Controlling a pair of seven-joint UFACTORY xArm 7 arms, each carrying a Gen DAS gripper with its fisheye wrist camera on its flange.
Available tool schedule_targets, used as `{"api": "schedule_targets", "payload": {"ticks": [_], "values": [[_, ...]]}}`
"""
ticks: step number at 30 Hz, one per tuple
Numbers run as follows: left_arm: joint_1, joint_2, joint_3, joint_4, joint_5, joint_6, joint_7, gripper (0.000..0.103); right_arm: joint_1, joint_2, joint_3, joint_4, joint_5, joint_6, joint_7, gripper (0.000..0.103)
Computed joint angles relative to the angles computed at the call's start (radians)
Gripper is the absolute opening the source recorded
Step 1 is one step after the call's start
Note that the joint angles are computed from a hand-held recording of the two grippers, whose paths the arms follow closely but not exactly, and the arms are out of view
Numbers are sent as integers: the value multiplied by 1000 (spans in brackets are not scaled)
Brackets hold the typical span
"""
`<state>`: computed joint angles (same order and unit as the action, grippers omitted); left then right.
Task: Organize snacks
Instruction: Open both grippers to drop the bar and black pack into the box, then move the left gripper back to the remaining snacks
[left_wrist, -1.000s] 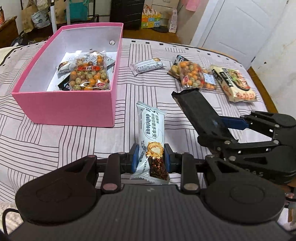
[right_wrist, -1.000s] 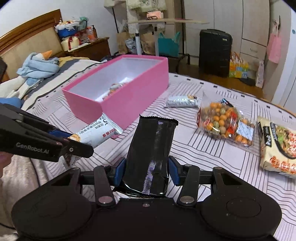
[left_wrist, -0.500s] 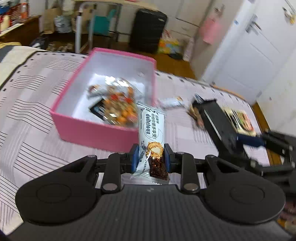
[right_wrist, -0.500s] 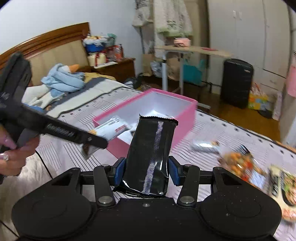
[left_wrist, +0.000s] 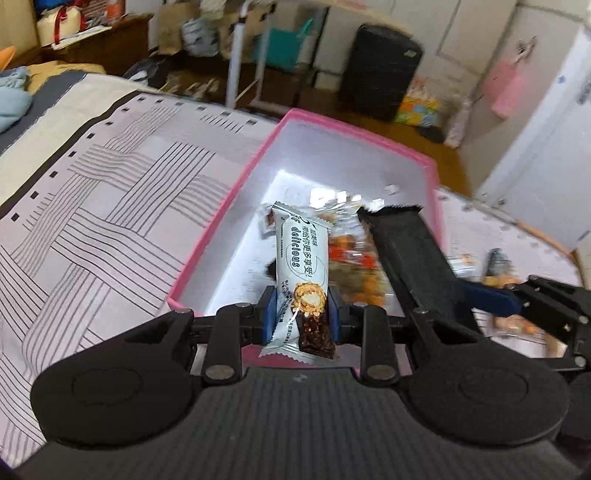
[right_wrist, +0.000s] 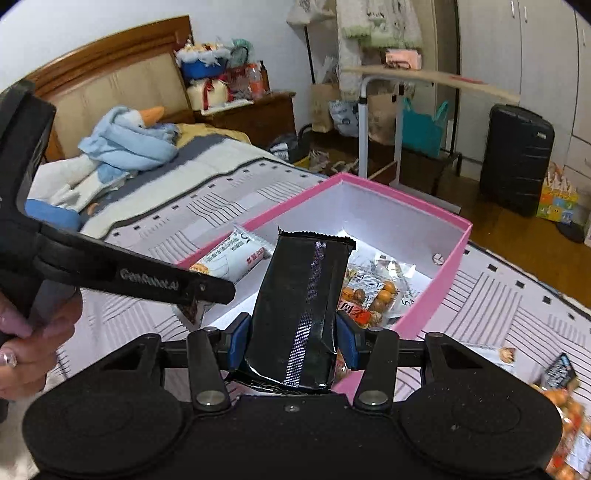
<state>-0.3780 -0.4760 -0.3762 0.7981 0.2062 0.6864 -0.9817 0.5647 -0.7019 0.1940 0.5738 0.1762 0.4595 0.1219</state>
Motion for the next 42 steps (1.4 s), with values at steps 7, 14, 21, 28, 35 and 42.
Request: {"api": "schedule_targets", "payload": {"ticks": [7,14,21,28,35,42], "values": [[-5,108,73,3,-91,-52,52,27,11,193,-10,72,-1,-59,-63,54],[3,166,42,66,-8,26,32,41,7,220,-13,69,13,-61,-84,73],[-38,77,46,52,7,65,66,51,12,-7,-33,-35,41,-39,-41,79],[-71,-23,34,57,-71,81,150,51,-58,-341,-15,-67,7,193,60,79],[-97,-23,-24,138,-76,59,218,52,-118,-647,-19,-85,-40,408,72,79],[-117,119,-93,278,-32,15,219,51,-199,-819,-57,-99,-57,597,37,80]]}}
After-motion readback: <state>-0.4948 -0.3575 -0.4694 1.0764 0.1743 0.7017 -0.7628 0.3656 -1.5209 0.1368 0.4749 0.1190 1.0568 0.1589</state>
